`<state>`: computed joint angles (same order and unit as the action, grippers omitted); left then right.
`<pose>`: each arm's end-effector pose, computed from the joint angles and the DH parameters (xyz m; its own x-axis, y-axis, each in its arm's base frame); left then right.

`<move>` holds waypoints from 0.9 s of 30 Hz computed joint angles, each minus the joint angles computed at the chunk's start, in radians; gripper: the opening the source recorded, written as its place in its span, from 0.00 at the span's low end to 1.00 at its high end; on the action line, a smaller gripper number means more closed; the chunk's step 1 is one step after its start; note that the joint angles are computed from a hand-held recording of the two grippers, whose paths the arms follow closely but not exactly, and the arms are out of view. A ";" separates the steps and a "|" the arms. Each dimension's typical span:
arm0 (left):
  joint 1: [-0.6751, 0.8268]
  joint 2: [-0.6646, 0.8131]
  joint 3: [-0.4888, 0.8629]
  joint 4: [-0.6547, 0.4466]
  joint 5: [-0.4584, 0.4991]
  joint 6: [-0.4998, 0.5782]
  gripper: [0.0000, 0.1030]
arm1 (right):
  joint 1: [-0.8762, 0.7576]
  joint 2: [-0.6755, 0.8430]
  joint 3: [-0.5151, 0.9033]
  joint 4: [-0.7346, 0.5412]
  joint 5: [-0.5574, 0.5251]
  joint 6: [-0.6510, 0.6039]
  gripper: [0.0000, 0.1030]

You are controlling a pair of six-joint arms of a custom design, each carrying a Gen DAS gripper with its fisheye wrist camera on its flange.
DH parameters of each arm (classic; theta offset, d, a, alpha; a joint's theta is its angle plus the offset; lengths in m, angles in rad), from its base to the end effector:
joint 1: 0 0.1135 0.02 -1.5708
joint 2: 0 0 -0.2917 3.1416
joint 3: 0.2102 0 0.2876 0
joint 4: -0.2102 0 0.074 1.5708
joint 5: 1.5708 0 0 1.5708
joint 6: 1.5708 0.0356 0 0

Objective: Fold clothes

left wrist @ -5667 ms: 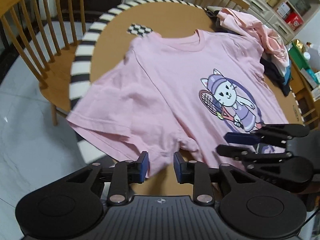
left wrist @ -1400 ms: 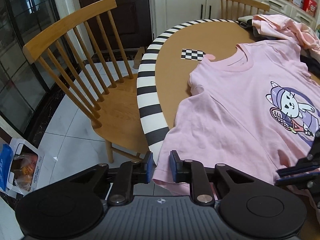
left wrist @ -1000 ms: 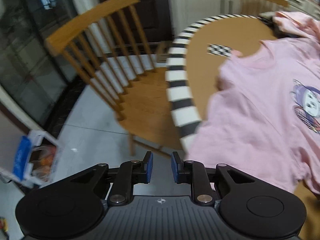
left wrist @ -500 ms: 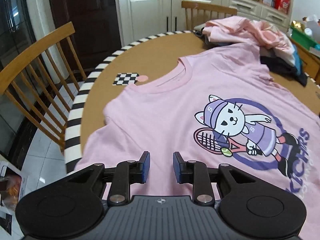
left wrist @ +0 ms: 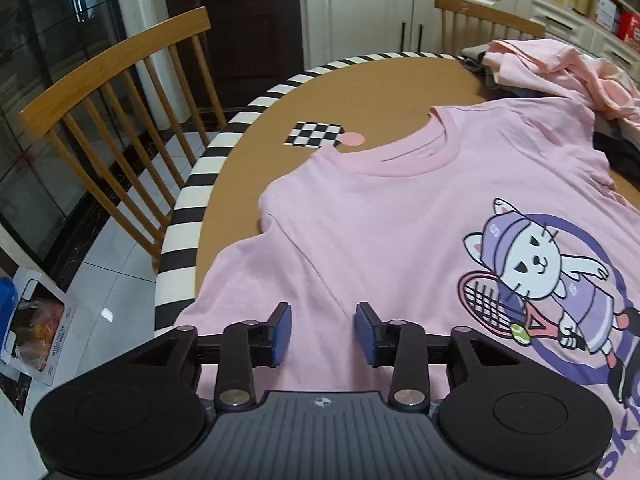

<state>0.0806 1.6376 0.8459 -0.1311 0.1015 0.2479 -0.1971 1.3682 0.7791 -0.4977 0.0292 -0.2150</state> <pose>0.3450 0.0242 0.1593 -0.7751 0.1823 -0.6050 0.1765 0.9818 0.0698 0.2739 -0.0558 0.1959 -0.8926 -0.0392 -0.4491 0.0191 0.9920 -0.1245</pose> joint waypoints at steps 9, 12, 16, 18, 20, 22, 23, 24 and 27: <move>0.020 -0.032 -0.013 0.007 -0.017 0.003 0.40 | -0.156 -0.082 0.024 -0.081 -0.138 -0.178 0.08; 0.034 -0.031 -0.008 -0.009 -0.018 0.011 0.40 | -0.233 -0.206 -0.012 -0.176 -0.228 -0.287 0.09; 0.033 -0.032 -0.033 0.013 -0.030 0.016 0.41 | -0.217 -0.235 -0.029 -0.274 -0.184 -0.377 0.14; 0.026 -0.033 -0.036 0.021 -0.042 0.017 0.41 | -0.174 -0.205 -0.047 -0.266 -0.125 -0.368 0.13; 0.021 -0.032 -0.032 0.015 -0.051 0.009 0.41 | -0.145 -0.188 -0.067 -0.223 -0.089 -0.325 0.13; 0.019 -0.031 -0.030 0.011 -0.055 0.010 0.42 | -0.139 -0.175 -0.067 -0.204 -0.093 -0.279 0.13; 0.018 -0.031 -0.031 0.014 -0.058 0.013 0.43 | -0.138 -0.171 -0.068 -0.194 -0.092 -0.266 0.13; 0.017 -0.032 -0.034 0.018 -0.061 0.016 0.43 | -0.137 -0.171 -0.069 -0.184 -0.082 -0.255 0.15; 0.017 -0.034 -0.040 0.027 -0.065 0.017 0.44 | -0.134 -0.171 -0.073 -0.153 -0.048 -0.226 0.36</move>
